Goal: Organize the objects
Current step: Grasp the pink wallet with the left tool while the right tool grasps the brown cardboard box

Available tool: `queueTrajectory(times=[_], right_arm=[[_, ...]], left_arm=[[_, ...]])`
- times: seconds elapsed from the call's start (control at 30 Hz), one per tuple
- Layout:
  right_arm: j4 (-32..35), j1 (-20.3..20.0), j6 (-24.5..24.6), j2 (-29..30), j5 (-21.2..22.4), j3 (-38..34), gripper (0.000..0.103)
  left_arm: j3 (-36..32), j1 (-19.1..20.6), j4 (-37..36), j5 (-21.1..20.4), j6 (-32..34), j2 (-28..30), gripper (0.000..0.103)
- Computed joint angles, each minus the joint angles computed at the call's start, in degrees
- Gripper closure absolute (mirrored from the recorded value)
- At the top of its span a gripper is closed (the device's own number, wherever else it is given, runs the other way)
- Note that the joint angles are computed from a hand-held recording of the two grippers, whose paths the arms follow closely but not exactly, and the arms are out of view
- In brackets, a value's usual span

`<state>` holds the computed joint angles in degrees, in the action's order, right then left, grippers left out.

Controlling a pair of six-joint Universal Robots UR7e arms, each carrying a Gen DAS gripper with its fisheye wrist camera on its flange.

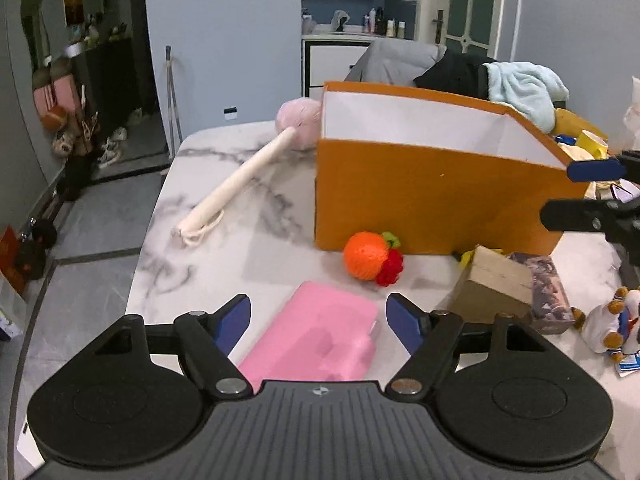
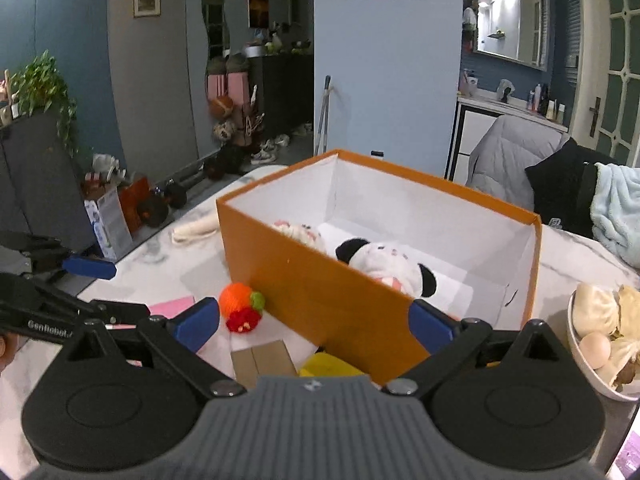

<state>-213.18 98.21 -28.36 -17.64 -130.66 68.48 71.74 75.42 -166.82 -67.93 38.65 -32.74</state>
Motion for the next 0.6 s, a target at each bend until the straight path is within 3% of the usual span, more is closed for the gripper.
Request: queueTrajectory(times=[0.23, 0.47, 0.6], right_arm=[[8.9, -0.7, 6.9, -0.6, 1.3, 1.0, 0.002], [13.7, -1.2, 2.8, 1.6, 1.8, -1.3, 0.002], [16.4, -1.7, 5.1, 1.8, 1.6, -1.7, 0.002]], left_arm=[[-2.4, 0.7, 5.0, -1.6, 2.8, 0.7, 0.015], [-3.8, 0.8, 8.7, -0.3, 5.4, 1.7, 0.015], [-5.6, 1.0, 10.3, 1.1, 4.9, 2.6, 0.015]])
